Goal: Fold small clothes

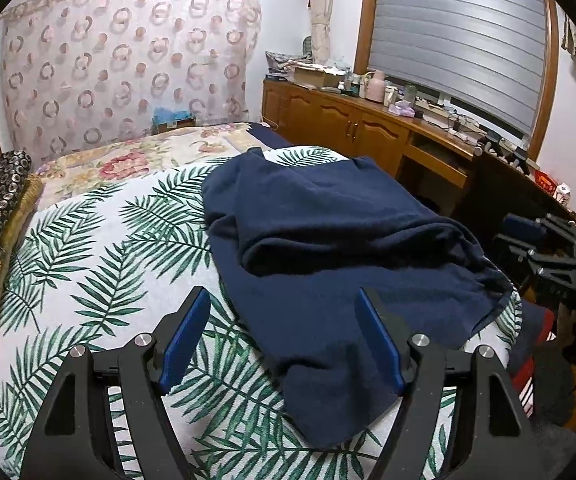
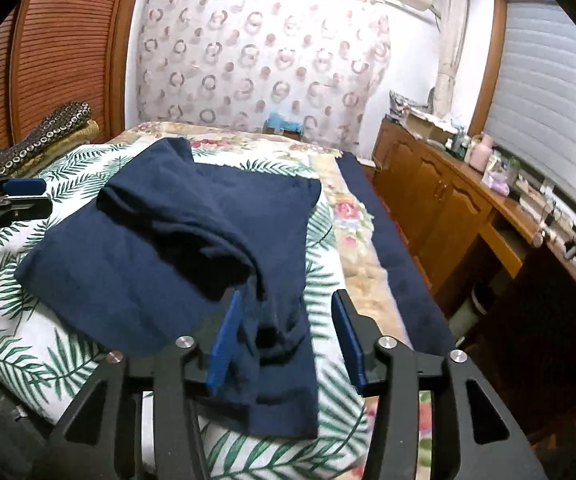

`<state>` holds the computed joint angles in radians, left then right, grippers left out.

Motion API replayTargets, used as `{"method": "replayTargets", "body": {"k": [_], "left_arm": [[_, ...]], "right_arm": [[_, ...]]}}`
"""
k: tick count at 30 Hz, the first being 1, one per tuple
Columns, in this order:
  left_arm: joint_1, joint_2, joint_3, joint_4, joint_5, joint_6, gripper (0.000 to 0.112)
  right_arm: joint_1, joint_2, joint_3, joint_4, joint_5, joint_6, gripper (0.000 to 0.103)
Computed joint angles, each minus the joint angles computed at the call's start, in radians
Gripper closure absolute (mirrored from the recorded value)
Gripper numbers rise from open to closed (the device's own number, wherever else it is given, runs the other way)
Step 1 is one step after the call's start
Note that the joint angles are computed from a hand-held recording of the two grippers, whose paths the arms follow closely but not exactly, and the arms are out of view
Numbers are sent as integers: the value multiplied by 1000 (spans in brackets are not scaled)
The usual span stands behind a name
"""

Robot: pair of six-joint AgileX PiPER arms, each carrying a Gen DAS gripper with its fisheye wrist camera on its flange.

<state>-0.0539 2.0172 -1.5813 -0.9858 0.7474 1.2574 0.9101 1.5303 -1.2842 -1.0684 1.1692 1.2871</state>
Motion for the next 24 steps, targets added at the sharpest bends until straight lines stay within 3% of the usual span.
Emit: {"method": "replayTargets", "body": {"k": [10, 14, 20, 24], "left_arm": [[24, -1, 13, -55, -3, 50, 37], [38, 2, 19, -69, -2, 60, 37], [66, 18, 0, -101, 16, 60, 34], [78, 17, 3, -131, -4, 75, 34]], "right_arm": [[-79, 2, -30, 13, -160, -90, 49], [-123, 41, -104, 76, -232, -203, 48], [-219, 121, -244, 269, -352, -458, 47], [-268, 201, -380, 438, -372, -670, 46]]}}
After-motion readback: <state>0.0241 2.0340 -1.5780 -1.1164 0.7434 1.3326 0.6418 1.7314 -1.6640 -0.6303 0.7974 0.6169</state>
